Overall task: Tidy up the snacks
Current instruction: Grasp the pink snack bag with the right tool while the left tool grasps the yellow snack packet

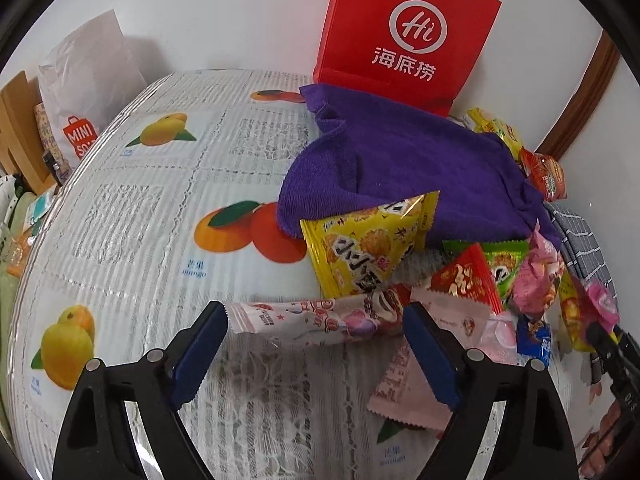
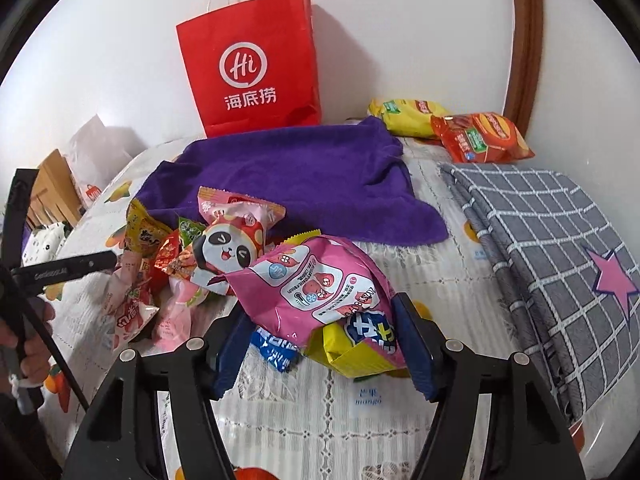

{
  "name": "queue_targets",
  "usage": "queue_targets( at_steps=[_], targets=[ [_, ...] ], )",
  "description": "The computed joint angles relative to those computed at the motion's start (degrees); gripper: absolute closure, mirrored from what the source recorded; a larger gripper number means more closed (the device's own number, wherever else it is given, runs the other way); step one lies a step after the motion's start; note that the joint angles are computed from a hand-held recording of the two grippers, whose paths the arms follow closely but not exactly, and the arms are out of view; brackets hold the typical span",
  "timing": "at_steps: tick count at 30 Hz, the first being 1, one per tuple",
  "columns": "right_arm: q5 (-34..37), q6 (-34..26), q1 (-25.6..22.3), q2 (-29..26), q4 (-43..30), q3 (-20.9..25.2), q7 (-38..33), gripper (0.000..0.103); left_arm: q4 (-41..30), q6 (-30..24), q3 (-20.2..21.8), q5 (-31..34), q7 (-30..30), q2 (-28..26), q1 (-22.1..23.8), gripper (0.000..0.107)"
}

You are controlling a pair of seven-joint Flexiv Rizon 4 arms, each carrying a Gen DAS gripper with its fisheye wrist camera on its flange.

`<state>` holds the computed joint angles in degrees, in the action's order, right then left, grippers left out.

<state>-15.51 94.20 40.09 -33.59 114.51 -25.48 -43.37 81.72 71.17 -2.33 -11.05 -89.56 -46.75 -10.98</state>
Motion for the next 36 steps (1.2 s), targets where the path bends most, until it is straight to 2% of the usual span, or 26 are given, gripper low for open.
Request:
queue_targets(
  at_steps=[7, 11, 19, 21, 22, 23, 24, 27, 31, 36],
  targets=[
    [0.8, -0.3, -1.7, -0.2, 0.2, 2.4, 0.4, 0.036, -3.3, -0.2, -1.4, -0.7, 2.2, -1.3, 0.8, 0.019],
    [0.4, -0.6, -0.6, -0.5, 0.5, 0.9, 1.0, 0.036, -7.9, -4.0, 1.1, 1.5, 2.8, -3.2, -1.4, 0.019],
    [-1.0, -1.5, -1.7, -0.5, -0.1, 2.2, 1.1, 0.036, -15.8, -9.6, 3.4, 4.0, 0.1, -7.6, -3.6, 0.018],
    [-1.2, -1.5, -1.8, -0.5, -0.1, 2.2, 1.3, 0.036, -16.7, -9.3, 3.6, 5.0, -0.3, -8.3, -3.8, 0.019],
    [-1.3, -1.6, -2.1, -0.5, -0.3, 2.6, 1.4, 0.036, -16.8, -8.8, 3.7, 5.7, 0.0, -8.5, -4.0, 0.036],
    [-1.4, -1.7, -2.3, -0.4, -0.3, 2.8, 1.5, 0.036, -16.5, -8.3, 2.8, 5.8, 1.0, -8.4, -3.5, 0.046],
    [-1.5, -1.6, -2.3, -0.3, -0.2, 2.8, 1.6, 0.036, -15.0, -7.6, 0.1, 4.5, 3.0, -7.8, -1.9, 0.057],
    [-1.7, -1.0, -1.4, 0.1, 0.5, 2.0, 1.9, 0.036, -10.1, -4.1, -3.4, 1.4, 5.1, -5.4, 0.5, 0.073],
    [-1.3, -0.3, 0.7, 1.2, 1.9, 0.1, 2.4, 0.036, -3.3, -0.1, -8.0, -3.1, 9.4, -1.5, 3.8, 0.077],
    [-0.5, -0.4, 4.5, 2.9, 4.1, -3.5, 3.7, 0.036, 1.5, 2.3, -6.5, -4.4, 10.3, 2.2, 2.7, 0.077]
  ],
)
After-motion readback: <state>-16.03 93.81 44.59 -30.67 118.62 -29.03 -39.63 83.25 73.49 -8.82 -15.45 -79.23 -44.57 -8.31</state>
